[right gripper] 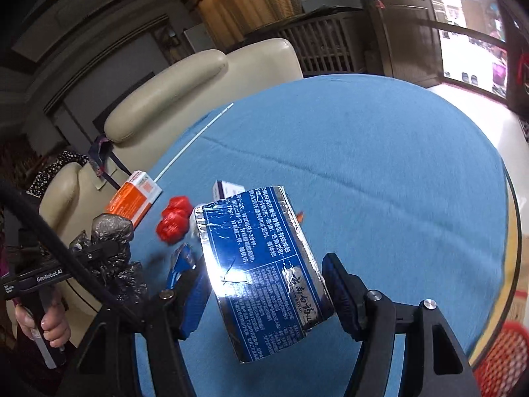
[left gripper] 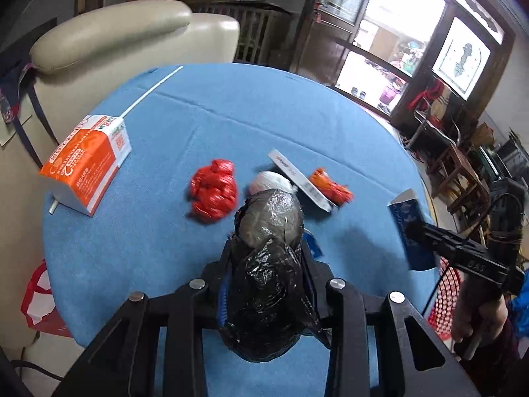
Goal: Collect trash
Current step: 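Grasp the black plastic bag with the left tool while the right tool grasps the blue box, then lift the black bag with the left tool while the right tool holds the blue box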
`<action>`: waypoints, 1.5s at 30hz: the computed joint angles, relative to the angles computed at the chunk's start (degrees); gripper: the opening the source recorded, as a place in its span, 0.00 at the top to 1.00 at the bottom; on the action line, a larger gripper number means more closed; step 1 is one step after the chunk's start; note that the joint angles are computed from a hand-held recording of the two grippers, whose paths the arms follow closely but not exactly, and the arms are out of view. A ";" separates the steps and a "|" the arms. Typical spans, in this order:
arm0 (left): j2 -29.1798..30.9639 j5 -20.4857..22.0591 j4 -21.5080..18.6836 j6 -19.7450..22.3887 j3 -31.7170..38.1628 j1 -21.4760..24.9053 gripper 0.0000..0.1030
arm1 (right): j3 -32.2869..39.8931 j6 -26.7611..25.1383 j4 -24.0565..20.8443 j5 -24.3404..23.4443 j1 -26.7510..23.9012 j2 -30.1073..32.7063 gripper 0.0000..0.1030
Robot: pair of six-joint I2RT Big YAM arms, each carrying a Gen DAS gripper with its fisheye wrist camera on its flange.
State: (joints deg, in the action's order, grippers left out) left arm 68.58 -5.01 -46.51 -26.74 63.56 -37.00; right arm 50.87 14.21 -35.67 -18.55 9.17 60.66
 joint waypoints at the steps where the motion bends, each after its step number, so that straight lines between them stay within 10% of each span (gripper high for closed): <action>1: -0.63 -0.49 -0.09 -0.21 -0.41 -1.20 0.64 | -1.20 1.04 -0.24 0.99 0.84 -1.19 0.34; 17: 0.57 -2.40 -1.06 -6.60 -4.24 -7.48 0.61 | -8.26 2.92 -8.44 16.35 8.66 -10.16 0.32; 24: -1.10 -2.52 -0.52 -7.41 -5.57 -5.55 0.36 | -8.40 3.42 -5.55 9.40 9.18 -8.62 0.31; 33: -4.37 -0.75 0.06 -8.02 -7.99 -4.22 0.34 | -10.02 6.19 -2.94 1.61 4.38 -11.65 0.30; 45: -0.48 -1.63 -0.33 -9.25 -6.84 -4.31 0.34 | -8.74 3.78 -5.23 9.77 11.98 -9.46 0.30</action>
